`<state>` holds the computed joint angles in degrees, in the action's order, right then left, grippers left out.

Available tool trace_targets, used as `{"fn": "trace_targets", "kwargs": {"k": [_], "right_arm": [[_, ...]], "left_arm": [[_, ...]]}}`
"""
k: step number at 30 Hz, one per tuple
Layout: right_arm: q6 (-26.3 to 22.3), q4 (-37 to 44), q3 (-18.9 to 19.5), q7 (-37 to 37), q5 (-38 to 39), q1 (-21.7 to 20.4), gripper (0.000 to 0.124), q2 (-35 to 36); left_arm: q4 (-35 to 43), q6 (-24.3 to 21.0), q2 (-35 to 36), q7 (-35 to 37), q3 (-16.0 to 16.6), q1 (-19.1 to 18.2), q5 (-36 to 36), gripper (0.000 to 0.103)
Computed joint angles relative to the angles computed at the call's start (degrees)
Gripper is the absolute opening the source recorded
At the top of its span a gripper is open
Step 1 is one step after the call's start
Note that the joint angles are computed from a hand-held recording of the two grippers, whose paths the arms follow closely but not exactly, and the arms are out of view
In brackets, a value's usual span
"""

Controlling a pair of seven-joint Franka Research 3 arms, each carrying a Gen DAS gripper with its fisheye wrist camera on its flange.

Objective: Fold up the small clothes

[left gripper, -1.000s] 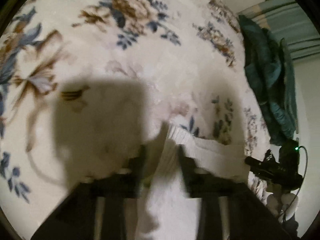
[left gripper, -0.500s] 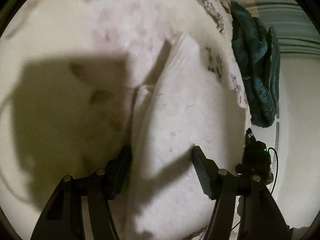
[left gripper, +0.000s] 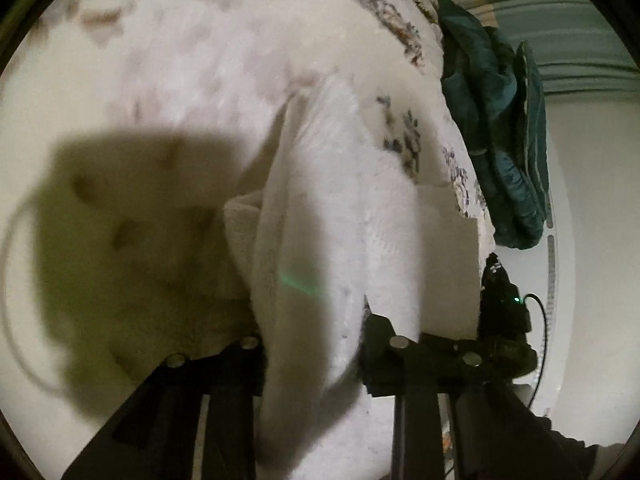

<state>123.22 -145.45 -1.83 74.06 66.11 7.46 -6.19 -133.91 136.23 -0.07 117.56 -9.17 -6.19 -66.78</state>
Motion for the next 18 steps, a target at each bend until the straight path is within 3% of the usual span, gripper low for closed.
{"fn": "trace_targets", "kwargs": {"k": [5,10,17,18], "right_arm": [[3.1,0.8,1.0,4.5,-2.5,1.5,0.046,-4.4],[4.8,7.5,0.6,6.3,-1.9,2.4,0.046,-3.2],[7.3,28.4,1.6,7.8,-2.0,1.6,0.046,11.4],[7.4,32.4,1.8,8.0,-2.2,1.1,0.046,14.5]], "left_arm": [[3.0,-1.1,-1.9,-1.9,0.7,0.1,4.7,0.022],[12.8,-4.0,1.6,-2.9,1.6,1.7,9.1,0.022],[38.3,-6.6,18.1,-6.5,0.6,5.0,17.1,0.022],[43.3,-6.9,21.7,-7.5,-0.8,6.4,18.7,0.022]]}}
